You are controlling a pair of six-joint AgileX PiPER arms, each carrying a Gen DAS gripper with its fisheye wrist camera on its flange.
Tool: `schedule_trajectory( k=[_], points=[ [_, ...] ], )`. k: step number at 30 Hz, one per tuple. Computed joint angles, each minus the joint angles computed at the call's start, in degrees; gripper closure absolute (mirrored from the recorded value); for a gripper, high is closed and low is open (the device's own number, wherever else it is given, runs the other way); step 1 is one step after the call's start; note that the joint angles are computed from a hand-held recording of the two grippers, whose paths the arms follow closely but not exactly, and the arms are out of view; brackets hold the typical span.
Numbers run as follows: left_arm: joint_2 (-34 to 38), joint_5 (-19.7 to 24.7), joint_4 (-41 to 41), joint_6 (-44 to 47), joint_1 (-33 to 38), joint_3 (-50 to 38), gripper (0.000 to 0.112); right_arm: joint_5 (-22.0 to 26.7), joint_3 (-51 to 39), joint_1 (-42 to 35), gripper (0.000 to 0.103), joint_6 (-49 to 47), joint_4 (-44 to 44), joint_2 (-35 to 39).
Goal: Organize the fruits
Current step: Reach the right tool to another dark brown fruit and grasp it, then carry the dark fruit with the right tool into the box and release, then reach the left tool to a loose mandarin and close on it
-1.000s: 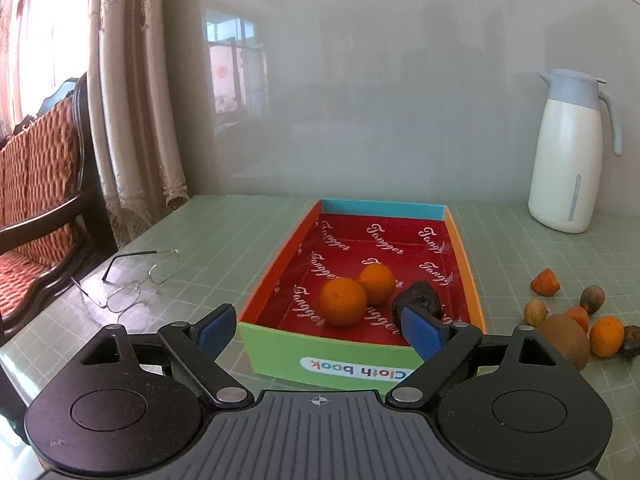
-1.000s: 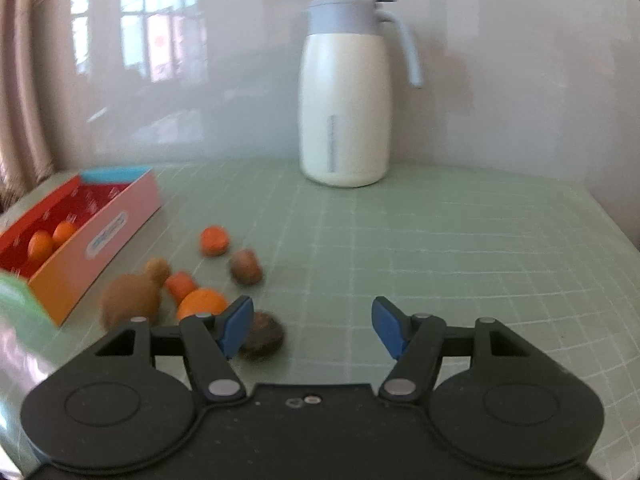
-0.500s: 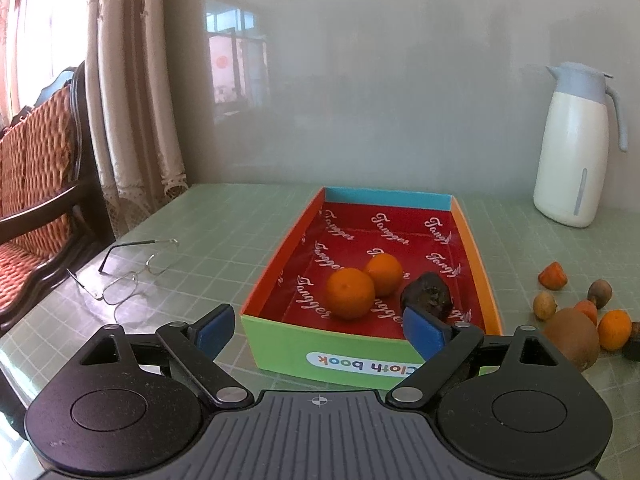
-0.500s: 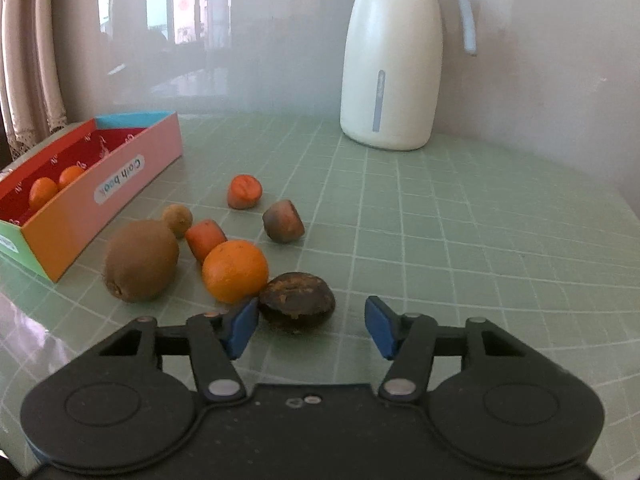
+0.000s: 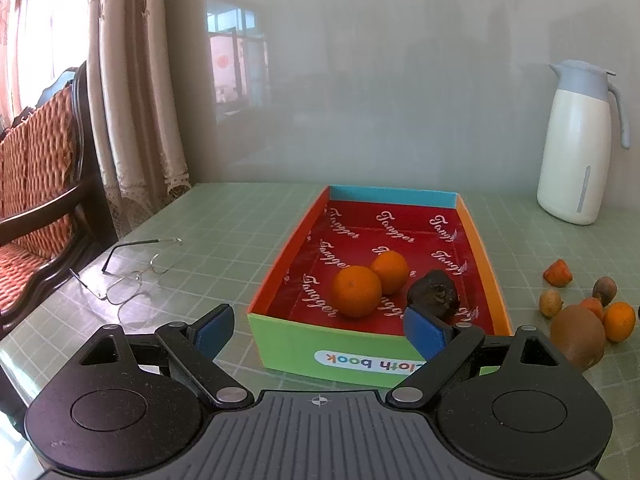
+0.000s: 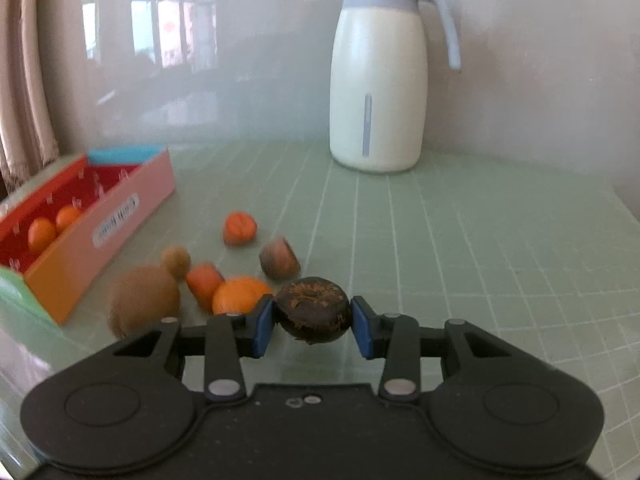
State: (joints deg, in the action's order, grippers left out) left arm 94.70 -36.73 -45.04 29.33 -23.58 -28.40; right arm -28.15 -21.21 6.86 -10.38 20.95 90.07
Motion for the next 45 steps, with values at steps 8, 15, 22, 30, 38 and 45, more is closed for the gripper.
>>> schedule_trajectory(
  k=[8, 15, 22, 30, 38, 45],
  points=[
    [-0.5, 0.1, 4.5, -2.5, 5.1, 1.8, 0.021, -0.3, -3.2, 5.3, 0.063, -0.3, 3.6, 0.0],
    [0.3, -0.5, 9.5, -4.6, 10.9, 3.5, 0.015, -0.6, -6.9, 11.8, 0.063, -3.4, 8.9, 2.4],
    [0.9, -1.0, 14.1, -7.1, 17.1, 4.7, 0.01, 0.5, -11.5, 17.5, 0.063, -6.6, 13.4, 4.2],
    [3.6, -4.4, 7.8, -1.2, 16.3, 4.1, 0.009, 0.9, -16.6, 24.4, 0.063, -9.9, 17.6, 6.1],
    [3.5, -4.5, 7.6, -1.9, 16.0, 4.5, 0.009, 2.5, -21.5, 28.2, 0.052, -11.9, 18.2, 9.6],
    [3.4, -4.2, 6.4, -2.9, 14.9, 4.2, 0.009, -2.8, -20.0, 29.7, 0.023, -12.3, 20.5, 9.3]
  ],
)
